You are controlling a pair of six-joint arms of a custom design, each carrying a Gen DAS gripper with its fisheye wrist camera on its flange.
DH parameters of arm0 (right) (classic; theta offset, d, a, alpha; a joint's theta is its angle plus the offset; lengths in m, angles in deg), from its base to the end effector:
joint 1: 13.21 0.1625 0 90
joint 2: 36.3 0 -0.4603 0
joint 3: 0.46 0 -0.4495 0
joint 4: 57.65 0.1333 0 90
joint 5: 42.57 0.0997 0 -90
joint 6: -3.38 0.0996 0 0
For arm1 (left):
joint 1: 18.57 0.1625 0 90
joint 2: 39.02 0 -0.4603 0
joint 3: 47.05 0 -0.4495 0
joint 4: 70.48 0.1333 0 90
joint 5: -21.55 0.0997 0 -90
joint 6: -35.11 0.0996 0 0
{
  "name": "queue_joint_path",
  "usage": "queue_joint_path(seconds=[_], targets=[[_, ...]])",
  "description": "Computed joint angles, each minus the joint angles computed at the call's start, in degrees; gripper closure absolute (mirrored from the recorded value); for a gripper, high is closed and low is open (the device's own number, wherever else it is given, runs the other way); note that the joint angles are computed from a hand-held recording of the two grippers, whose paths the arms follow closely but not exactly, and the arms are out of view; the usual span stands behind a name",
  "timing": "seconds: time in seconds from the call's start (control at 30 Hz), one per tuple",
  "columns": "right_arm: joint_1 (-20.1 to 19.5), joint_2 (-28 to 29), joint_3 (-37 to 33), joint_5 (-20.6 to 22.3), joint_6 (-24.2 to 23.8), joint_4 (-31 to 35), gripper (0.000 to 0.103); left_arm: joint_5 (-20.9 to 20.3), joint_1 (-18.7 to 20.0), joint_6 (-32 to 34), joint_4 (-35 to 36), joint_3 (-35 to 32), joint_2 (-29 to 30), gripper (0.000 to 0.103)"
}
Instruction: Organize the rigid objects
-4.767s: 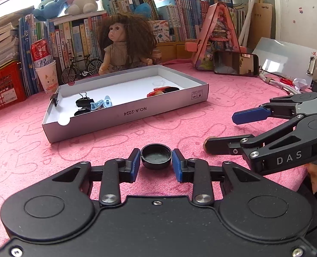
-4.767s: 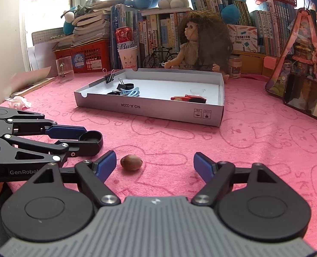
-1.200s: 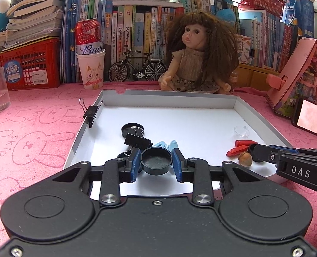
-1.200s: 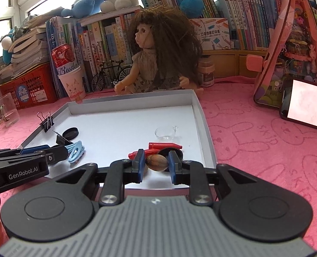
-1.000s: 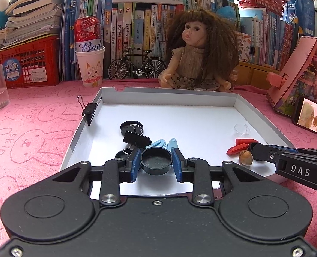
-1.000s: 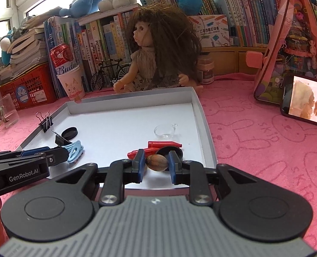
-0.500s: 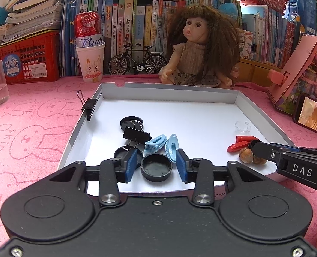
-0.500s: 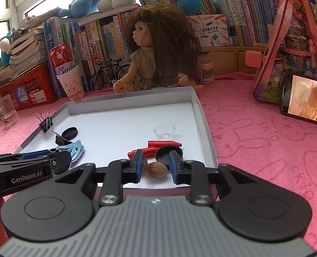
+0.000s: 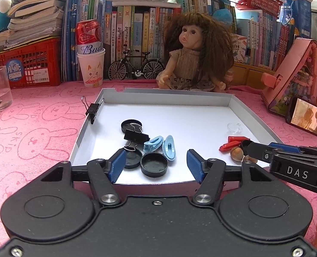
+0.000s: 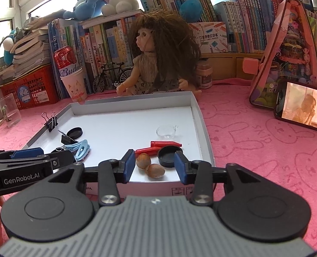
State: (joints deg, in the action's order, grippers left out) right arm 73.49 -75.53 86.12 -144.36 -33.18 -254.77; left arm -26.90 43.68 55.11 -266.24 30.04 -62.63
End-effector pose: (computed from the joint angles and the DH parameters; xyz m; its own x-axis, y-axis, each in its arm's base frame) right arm 0.0670 -0.8007 0.1601 -0.7941 -0.1126 0.5973 -0.5528 0.5423 -0.6327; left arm -0.2004 -0.8090 0.0189 -0.7545 0.0763 -0.6519 0.5778 0.5484 -0.6045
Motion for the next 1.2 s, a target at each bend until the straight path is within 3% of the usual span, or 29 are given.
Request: queue_joint_path(seconds=[0.57, 1.2], targets=[[0.5, -3.7, 7.8, -0.5, -2.5, -5.1, 0.035, 0.1, -1.7, 1.8, -7.1, 9.6, -4.2, 0.033], [-0.4, -3.5, 9.4, -4.3, -2.5, -4.2, 0.033, 2.9, -1.5, -0.3, -5.1, 12.1, -4.4, 0.031]])
